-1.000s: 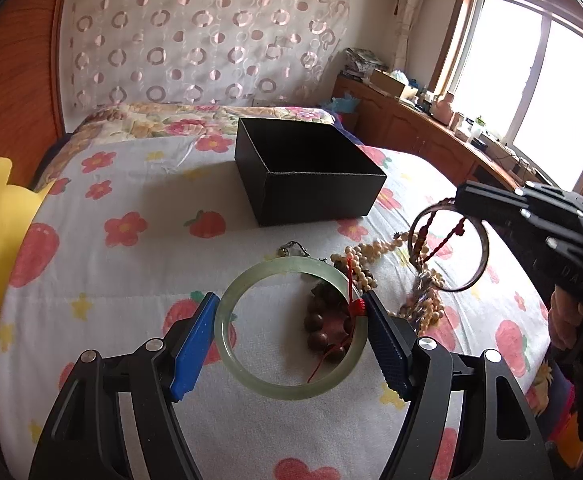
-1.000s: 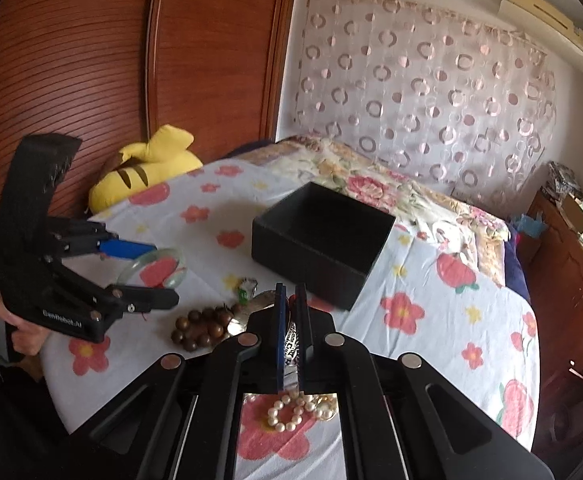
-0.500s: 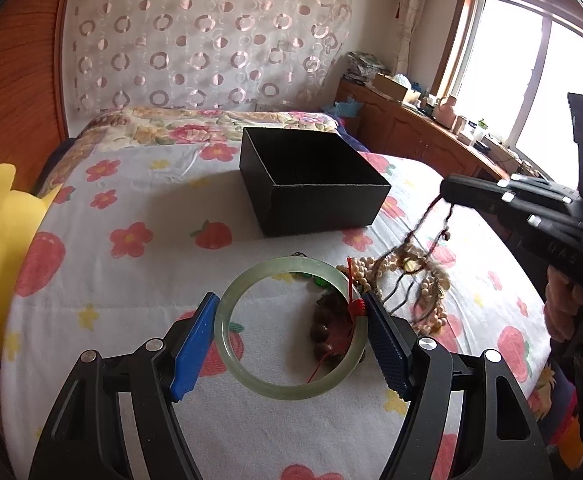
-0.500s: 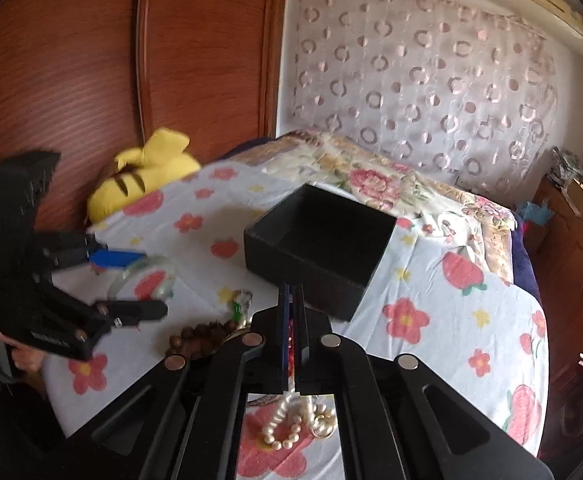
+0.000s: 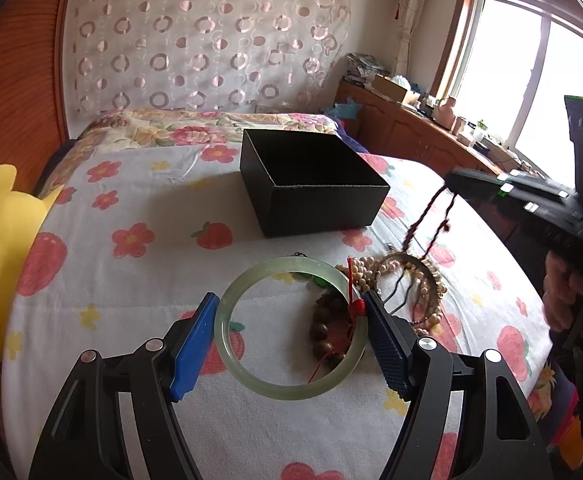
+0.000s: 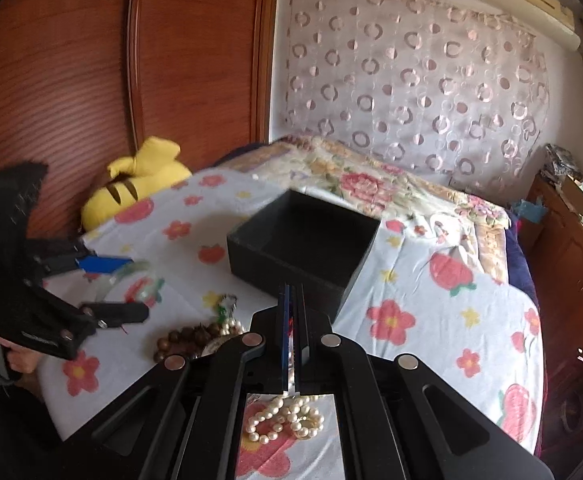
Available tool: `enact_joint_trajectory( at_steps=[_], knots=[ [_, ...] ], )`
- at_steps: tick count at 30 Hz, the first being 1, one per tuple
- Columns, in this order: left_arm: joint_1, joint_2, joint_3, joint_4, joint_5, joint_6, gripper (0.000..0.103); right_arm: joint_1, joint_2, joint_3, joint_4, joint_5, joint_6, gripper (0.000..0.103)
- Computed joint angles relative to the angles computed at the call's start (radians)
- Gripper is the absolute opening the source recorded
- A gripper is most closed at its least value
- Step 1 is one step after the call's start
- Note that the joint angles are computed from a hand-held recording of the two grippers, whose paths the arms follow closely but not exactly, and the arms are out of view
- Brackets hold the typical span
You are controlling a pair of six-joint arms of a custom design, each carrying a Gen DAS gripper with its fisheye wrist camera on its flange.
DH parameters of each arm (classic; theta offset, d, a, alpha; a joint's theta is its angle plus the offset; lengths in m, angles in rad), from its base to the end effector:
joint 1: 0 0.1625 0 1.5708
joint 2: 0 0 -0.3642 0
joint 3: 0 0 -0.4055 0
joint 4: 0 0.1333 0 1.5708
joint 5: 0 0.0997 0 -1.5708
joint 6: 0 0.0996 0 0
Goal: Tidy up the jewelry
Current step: 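Lift the jade bangle with the left tool while the right tool carries the pendant toward the box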
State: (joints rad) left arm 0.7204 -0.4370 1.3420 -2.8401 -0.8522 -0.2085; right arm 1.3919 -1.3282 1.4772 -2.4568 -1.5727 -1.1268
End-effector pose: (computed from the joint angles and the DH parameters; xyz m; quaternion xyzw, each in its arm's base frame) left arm -0.3951 -0.6114 -0.0368 0.2300 0.8937 -0.3210 0.2128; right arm 0.0190 -0.6429 0.4491 0.4255 -0.8302 0.2856 0.2195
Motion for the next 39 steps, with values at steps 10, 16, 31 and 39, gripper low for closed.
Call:
enact_joint_trajectory(
  at_steps=[10,16,31,39],
  knots=[
    [-0.005,0.001,-0.003,0.002,0.000,-0.001,0.069,0.005,0.005,-0.013,-0.016,-0.053,-0.011,0.002],
    [-0.007,0.004,-0.002,-0.007,-0.001,0.002,0.069,-0.038,0.093,-0.073,-0.072,-0.166,0.010,0.002],
    [-0.011,0.028,-0.047,0.017,0.004,0.026,0.069,-0.077,0.167,-0.192,-0.104,-0.087,0.062,0.002],
    [-0.002,0.111,-0.238,0.068,0.019,0.115,0.069,-0.018,0.135,-0.198,-0.073,-0.013,0.059,0.002]
  ],
)
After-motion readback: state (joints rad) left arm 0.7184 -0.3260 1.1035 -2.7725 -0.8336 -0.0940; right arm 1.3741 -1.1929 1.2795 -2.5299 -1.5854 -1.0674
